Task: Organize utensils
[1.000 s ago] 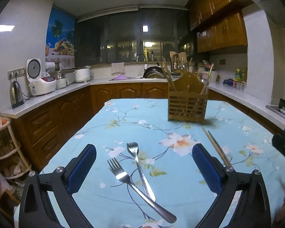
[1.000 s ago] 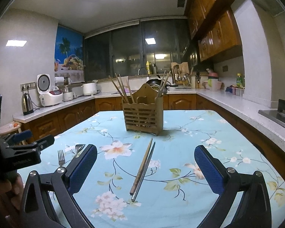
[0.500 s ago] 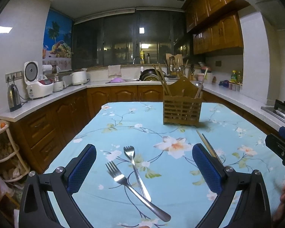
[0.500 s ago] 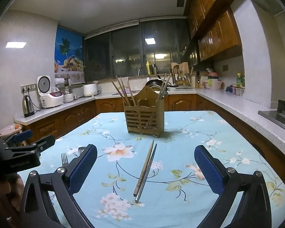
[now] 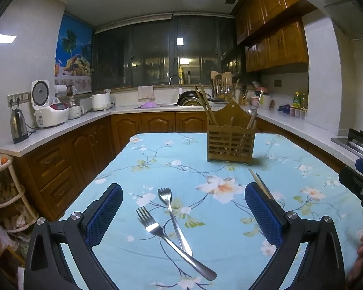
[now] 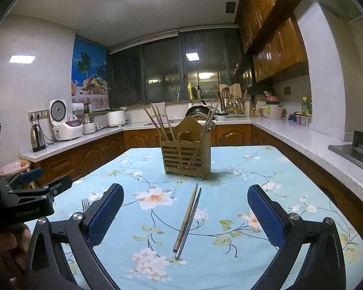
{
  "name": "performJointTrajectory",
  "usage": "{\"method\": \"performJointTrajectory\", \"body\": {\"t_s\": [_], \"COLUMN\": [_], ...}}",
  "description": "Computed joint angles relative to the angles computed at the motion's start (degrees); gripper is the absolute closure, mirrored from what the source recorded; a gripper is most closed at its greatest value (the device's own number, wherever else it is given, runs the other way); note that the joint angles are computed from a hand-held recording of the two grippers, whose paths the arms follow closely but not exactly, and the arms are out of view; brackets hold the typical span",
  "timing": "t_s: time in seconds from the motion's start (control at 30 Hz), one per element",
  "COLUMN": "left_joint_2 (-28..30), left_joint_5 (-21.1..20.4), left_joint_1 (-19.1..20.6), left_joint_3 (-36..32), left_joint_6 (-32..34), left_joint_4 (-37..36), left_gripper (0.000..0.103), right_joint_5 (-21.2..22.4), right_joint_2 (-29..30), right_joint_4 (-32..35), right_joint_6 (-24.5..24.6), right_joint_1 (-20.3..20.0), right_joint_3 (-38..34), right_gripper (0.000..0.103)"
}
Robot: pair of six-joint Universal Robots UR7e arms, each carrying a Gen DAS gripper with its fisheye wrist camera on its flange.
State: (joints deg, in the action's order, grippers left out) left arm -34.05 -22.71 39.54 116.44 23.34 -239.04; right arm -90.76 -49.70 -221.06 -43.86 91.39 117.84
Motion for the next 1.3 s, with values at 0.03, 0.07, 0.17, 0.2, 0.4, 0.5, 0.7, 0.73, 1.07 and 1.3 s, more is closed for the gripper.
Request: {"method": "performJointTrajectory", "body": {"t_s": [0.03,0.07,0.17,0.2,0.4,0.5,0.7,0.73,1.07,1.3], "left_joint_2": [-0.03,-0.02,0.07,0.05,0.15,0.18,0.11,0.08,-0.28,-0.35], "left_joint_5": [-0.10,-0.07,0.22,0.27,0.31,0.44,0.41,0.51,0.42,0.54], "left_joint_1": [0.02,0.03,-0.13,-0.16,-0.23,-0.29,-0.38,-0.41,-0.63,-0.72], "left_joint_3": [0.03,-0.01,-0.08,-0.08,-0.11,-0.08,0.14,0.16,0.77,0.53], "left_joint_6": [0.11,0.27,0.46,0.46,0.71,0.67,0.36,0.32,-0.96,-1.94], "left_joint_4": [-0.06,-0.19,-0.55,-0.56,-0.95,-0.95,-0.75,-0.64,0.35,1.82], "left_gripper": [0.001,0.001,0.001,0.001,0.001,0.001,0.001,0.001,0.001,0.001], "right_joint_5": [0.08,0.07,0.17,0.17,0.51,1.01,1.31,1.33,2.02,2.13], "right_joint_2": [-0.04,-0.08,-0.20,-0.28,-0.46,-0.72,-0.98,-1.06,-1.65,-1.68], "right_joint_4": [0.04,0.07,0.09,0.20,0.19,0.17,0.18,0.30,0.74,0.61], "right_joint_6": [0.01,0.06,0.18,0.20,0.14,0.06,0.22,0.35,0.75,0.88], "right_joint_1": [-0.02,0.04,0.11,0.16,0.39,0.28,0.34,0.37,0.48,0.42], "right_joint_3": [-0.01,0.02,0.10,0.09,0.07,0.21,0.34,0.34,0.53,0.73], "right_gripper": [0.000,0.000,0.000,0.000,0.000,0.000,0.000,0.000,0.000,0.000]}}
